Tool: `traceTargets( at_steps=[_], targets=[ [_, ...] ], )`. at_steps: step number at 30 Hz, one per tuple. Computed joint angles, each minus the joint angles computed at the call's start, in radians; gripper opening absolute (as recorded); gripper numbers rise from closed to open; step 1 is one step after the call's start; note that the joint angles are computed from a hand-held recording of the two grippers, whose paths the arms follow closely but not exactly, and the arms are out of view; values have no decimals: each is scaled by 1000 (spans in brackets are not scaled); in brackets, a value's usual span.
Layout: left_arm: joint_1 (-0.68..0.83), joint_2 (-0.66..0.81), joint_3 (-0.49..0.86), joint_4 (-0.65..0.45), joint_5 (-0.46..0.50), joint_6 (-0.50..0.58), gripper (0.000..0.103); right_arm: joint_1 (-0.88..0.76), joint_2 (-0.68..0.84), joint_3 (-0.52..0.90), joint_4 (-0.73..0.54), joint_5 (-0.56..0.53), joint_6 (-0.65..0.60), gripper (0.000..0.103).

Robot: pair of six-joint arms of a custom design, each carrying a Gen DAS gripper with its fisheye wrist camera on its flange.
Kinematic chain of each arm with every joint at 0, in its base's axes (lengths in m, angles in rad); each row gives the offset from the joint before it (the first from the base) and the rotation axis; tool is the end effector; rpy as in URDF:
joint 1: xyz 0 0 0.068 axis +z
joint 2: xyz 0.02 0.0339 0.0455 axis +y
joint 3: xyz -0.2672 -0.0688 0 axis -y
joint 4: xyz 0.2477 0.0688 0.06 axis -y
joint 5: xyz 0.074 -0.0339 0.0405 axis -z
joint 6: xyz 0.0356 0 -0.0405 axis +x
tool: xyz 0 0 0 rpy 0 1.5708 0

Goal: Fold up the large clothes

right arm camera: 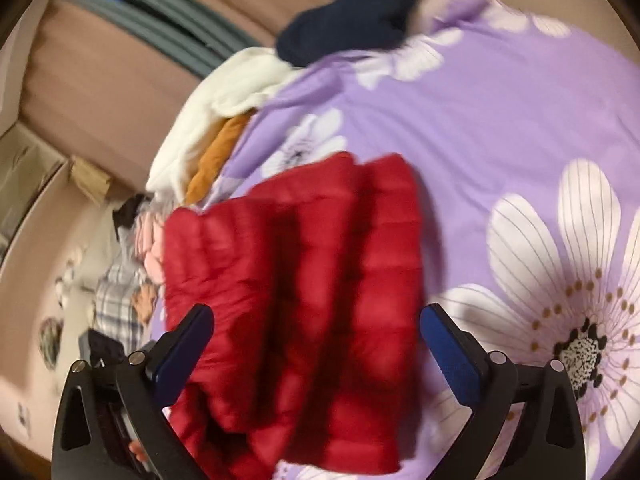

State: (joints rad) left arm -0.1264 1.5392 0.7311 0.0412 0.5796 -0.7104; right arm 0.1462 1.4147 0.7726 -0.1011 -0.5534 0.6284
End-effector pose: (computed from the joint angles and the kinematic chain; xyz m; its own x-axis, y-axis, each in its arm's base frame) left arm 0.2959 -0.0573 0.1709 -0.8458 -0.4425 -0.2980 -0.0724 0.6486 -0.7577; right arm 0.2837 0.0607 0.2066 -0.8395 0.3819 -0.3866 -0.0165 0.6932 0.7205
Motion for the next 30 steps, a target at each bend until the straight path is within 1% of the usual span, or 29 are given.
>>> traceTargets(
  at_steps=[2,4,5,6,8,9,10,12,14,15,17,19,20,21,25,26,29,30],
  targets=[
    [8,38,-6,69,46,-41,82,-30,74,-24,88,-91,64,102],
    [14,59,-8,105,72,-64,82,-40,123,-42,166,-145,120,102],
    [17,73,-10,124,84,-73,83,-42,143,-59,226,-170,155,102],
    [21,88,-4,129,93,-77,84,-40,172,-87,328,-208,212,102],
    [16,114,7,139,94,-86,86,-38,194,-112,425,-228,266,102],
    [13,126,9,151,96,-95,89,-35,217,-127,501,-251,307,102],
    [12,132,8,158,99,-103,90,-36,236,-132,546,-274,336,102],
    [7,155,16,173,102,-118,92,-37,267,-143,618,-296,395,102],
    [6,167,10,187,108,-127,92,-53,287,-170,716,-323,472,102],
    [5,170,11,188,109,-127,94,-68,300,-191,796,-349,533,102],
    [4,172,14,182,106,-124,94,-89,320,-222,902,-373,621,102],
    [5,179,21,177,105,-122,95,-114,368,-284,1131,-386,790,102],
    [0,177,30,153,90,-108,95,-116,371,-287,1152,-391,808,102],
    [-7,178,42,126,74,-94,95,-108,349,-277,1096,-394,771,102],
    [-41,192,109,31,12,-53,95,-61,271,-176,729,-355,558,102],
    [-47,197,123,14,0,-45,95,-45,266,-155,683,-341,538,102],
    [-61,206,154,-26,-26,-18,95,-33,251,-143,662,-355,518,103],
    [-65,213,166,-35,-30,-12,95,-20,232,-126,596,-350,475,103]
  ],
)
